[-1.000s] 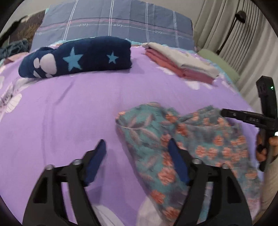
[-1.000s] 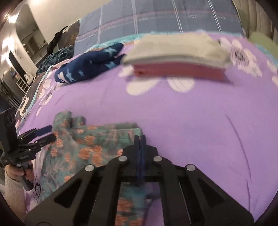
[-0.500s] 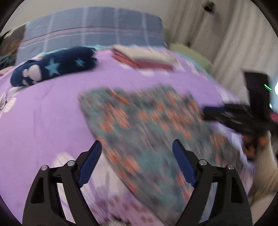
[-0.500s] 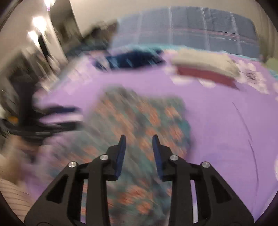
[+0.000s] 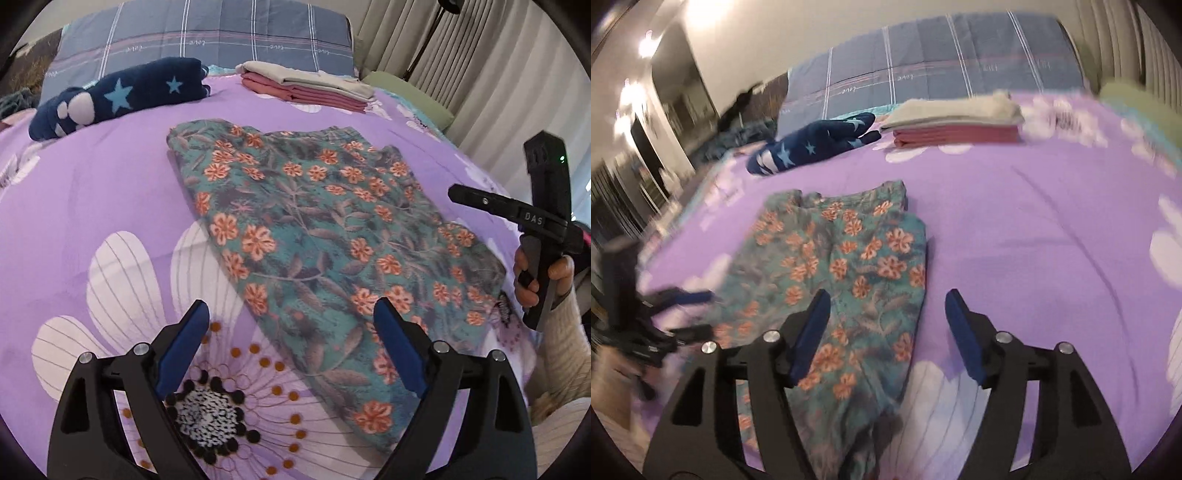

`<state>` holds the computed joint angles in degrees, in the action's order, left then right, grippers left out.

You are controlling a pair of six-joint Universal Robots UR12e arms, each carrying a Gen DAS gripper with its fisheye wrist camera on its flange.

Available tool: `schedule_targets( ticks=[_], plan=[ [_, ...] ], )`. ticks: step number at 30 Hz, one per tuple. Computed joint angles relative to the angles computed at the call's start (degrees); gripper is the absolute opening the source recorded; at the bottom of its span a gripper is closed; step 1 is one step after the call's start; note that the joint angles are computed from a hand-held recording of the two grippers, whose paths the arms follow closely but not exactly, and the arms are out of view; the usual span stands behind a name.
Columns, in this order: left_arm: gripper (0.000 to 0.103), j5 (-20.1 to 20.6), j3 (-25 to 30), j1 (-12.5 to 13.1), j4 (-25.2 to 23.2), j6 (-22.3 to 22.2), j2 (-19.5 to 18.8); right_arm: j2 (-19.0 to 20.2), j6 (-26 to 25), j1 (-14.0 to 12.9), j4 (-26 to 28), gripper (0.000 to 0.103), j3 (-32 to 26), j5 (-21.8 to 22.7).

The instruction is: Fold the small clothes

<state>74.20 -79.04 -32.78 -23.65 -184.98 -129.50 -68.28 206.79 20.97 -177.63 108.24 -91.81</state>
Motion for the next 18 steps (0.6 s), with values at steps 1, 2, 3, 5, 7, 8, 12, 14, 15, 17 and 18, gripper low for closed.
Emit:
schedule_targets(
  ticks=[1,2,3,5,7,8,12,14,15,17,18],
  plan=[
    [0.091,-0.67,-0.33,-0.01,0.07,-0.28,0.23,-0.57,2.02,-1.38,-0.06,0.064,0.9,4.72],
    [0.091,-2.19,-0.1,0.15,-0.06,-0.51,0.02,-0.74,3.34,-2.39,-0.21,0.06,1.42,8.43],
    [0.091,-3.15,0.07,0.25,-0.21,-0.59,-0.14,-0.8,4.49,-3.39,-0.53,0.057,1.98,12.37],
    [0.091,-4.87,0.73,0.39,-1.05,-1.03,-0.7,-0.54,5.85,-4.9,-0.26,0.052,2.57,18.99],
    [0.091,-5.43,1.4,0.44,-1.38,-1.12,-1.3,-0.05,4.8,-5.51,1.99,0.049,2.27,21.45],
    [0.091,-5.67,1.74,0.48,-1.5,-1.1,-1.5,0.18,4.4,-5.56,2.89,0.045,1.97,21.63],
    [0.091,-6.33,4.31,0.57,-3.57,-0.59,-2.73,2.21,3.32,-7.27,3.51,0.045,-0.09,27.7],
    [0.091,-6.44,5.57,0.61,-4.3,-0.45,-3.43,3.5,1.63,-7.83,5.11,0.043,-2.07,29.79],
    [0.091,-6.65,6.35,0.65,-4.67,-0.56,-3.87,4.12,0.85,-7.94,5.98,0.043,-3.08,30.41],
    [0.091,-7.34,7.79,0.8,-5.12,-1.08,-4.74,5.49,-0.74,-7.94,7.29,0.043,-5.34,31.15],
    [0.091,-7.78,8.45,0.92,-5.22,-1.5,-5.16,6.0,-1.73,-7.82,8.06,0.043,-6.32,31.15]
  ],
)
